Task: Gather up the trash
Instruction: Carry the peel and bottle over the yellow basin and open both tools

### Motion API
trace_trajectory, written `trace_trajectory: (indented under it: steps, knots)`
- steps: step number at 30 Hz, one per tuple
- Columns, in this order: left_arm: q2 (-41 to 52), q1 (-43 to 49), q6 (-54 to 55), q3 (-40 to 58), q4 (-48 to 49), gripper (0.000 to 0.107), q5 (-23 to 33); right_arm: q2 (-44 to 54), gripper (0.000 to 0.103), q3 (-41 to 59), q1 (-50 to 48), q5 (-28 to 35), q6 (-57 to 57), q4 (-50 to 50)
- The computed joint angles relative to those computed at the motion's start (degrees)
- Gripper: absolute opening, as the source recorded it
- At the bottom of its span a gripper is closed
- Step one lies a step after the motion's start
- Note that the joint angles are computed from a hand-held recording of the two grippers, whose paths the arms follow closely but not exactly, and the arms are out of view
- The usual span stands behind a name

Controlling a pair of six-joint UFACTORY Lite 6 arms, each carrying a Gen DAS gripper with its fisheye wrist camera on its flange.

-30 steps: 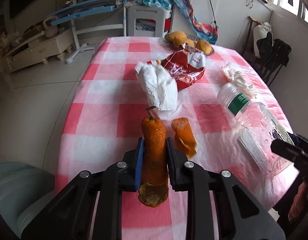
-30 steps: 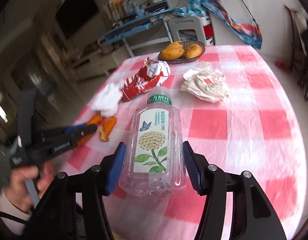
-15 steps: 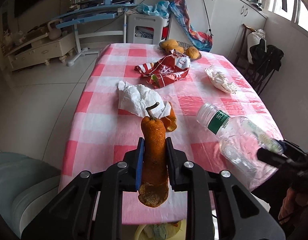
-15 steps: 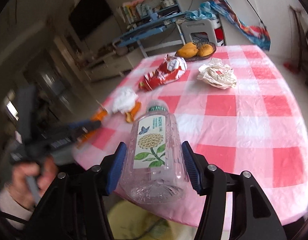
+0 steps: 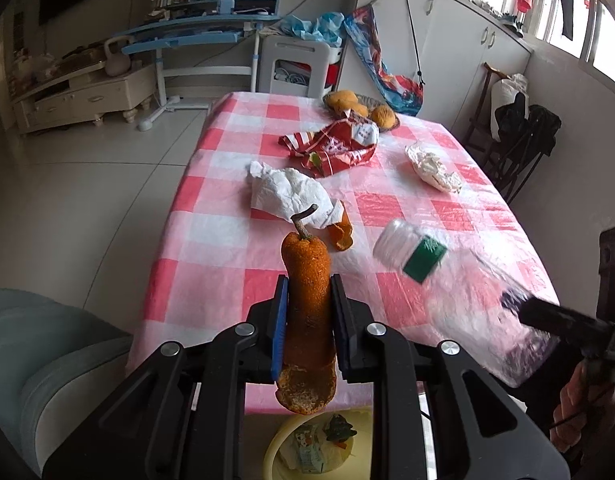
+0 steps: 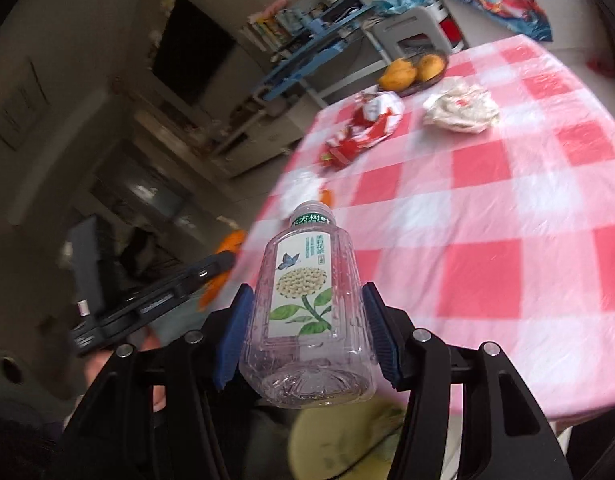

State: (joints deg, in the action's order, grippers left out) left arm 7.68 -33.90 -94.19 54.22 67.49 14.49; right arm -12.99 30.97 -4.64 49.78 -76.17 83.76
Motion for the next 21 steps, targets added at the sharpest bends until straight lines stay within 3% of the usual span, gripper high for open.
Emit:
trace_trajectory:
  steps: [7, 11, 15, 19, 21]
  knots:
    - [-8.62, -2.82, -0.83, -5.96, -0.53, 0.02, 4.6, -14.41, 0.055, -6.3, 9.23, 0.5, 8.3, -8.47]
    - [-13.69, -6.07, -0.6, -10.24, -2.28, 0.02, 7.44, -20.32, 0.055, -10.09, 21.75, -5.31, 13.9, -13.48]
    - [-16.53, -11.39, -2.17, -14.29, -3.73, 0.02, 10.13, -20.61, 0.056, -13.71, 36.12, -16.47, 18.88, -15.25]
    - [-16.42, -16.73, -6.19, -17.19, -3.61, 0.02, 11.37, -21.34, 0.062, -15.92, 38.05, -21.32, 22.09, -16.61]
    - [-16.02, -19.75, -7.83, -18.45, -3.97, 0.02, 11.76, -24.5, 0.071, -16.79, 36.96, -22.11, 26.45, -20.28]
